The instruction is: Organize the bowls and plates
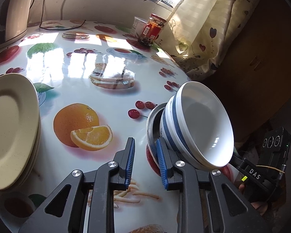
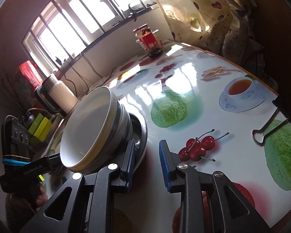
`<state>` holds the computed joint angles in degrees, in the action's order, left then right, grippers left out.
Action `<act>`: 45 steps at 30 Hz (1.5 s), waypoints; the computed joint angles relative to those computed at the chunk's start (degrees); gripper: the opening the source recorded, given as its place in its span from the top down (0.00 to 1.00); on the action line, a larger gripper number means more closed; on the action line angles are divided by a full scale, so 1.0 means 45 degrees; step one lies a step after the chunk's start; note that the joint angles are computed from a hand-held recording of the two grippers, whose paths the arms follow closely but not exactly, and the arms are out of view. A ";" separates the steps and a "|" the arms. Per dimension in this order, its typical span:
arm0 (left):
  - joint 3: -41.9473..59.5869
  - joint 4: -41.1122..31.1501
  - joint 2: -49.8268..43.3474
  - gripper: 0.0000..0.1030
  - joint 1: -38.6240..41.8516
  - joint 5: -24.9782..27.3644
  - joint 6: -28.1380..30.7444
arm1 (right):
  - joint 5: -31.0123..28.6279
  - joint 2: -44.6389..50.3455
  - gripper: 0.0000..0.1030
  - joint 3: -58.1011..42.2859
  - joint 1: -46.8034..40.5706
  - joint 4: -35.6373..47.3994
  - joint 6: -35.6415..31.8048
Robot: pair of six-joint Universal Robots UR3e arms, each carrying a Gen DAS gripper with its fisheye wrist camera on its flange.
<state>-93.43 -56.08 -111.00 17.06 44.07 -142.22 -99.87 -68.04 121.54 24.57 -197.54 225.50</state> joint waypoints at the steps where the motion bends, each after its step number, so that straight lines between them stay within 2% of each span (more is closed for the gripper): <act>1: 0.0027 -0.0082 -0.0003 0.77 0.0012 -0.0022 0.0013 | 0.0036 0.0026 0.77 0.0024 -0.0005 -0.0082 0.0039; 8: 0.0375 -0.0684 -0.0255 0.77 0.0102 -0.0256 0.0117 | 0.0936 0.0146 0.84 0.0486 -0.0387 -0.1177 0.0036; 9: 0.0478 -0.0853 -0.0317 0.77 0.0119 -0.0311 0.0128 | 0.1261 0.0188 0.87 0.0639 -0.0550 -0.1499 0.0032; 15: 0.0887 -0.1782 -0.0580 0.77 0.0251 -0.0641 0.0346 | 0.2309 0.0330 0.89 0.1283 -0.1175 -0.2655 0.0466; 19: 0.0789 -0.1686 -0.0484 0.77 0.0235 -0.0599 0.0356 | 0.2284 0.0270 0.89 0.1281 -0.1189 -0.2539 0.0346; 21: 0.0815 -0.1922 -0.0450 0.86 0.0243 -0.0715 0.0583 | 0.2269 0.0227 0.89 0.1223 -0.1183 -0.2396 0.0287; 23: 0.0642 -0.1656 -0.0300 0.90 0.0177 -0.0664 0.0563 | 0.2148 0.0162 0.89 0.1136 -0.1109 -0.2166 0.0184; 45: 0.0303 -0.1210 0.0014 0.90 0.0115 -0.0522 0.0423 | 0.1908 0.0155 0.89 0.0952 -0.0955 -0.1865 0.0214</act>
<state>-92.07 -61.53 -110.94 17.58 41.72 -140.32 -91.28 -67.35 125.83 20.27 -205.94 226.46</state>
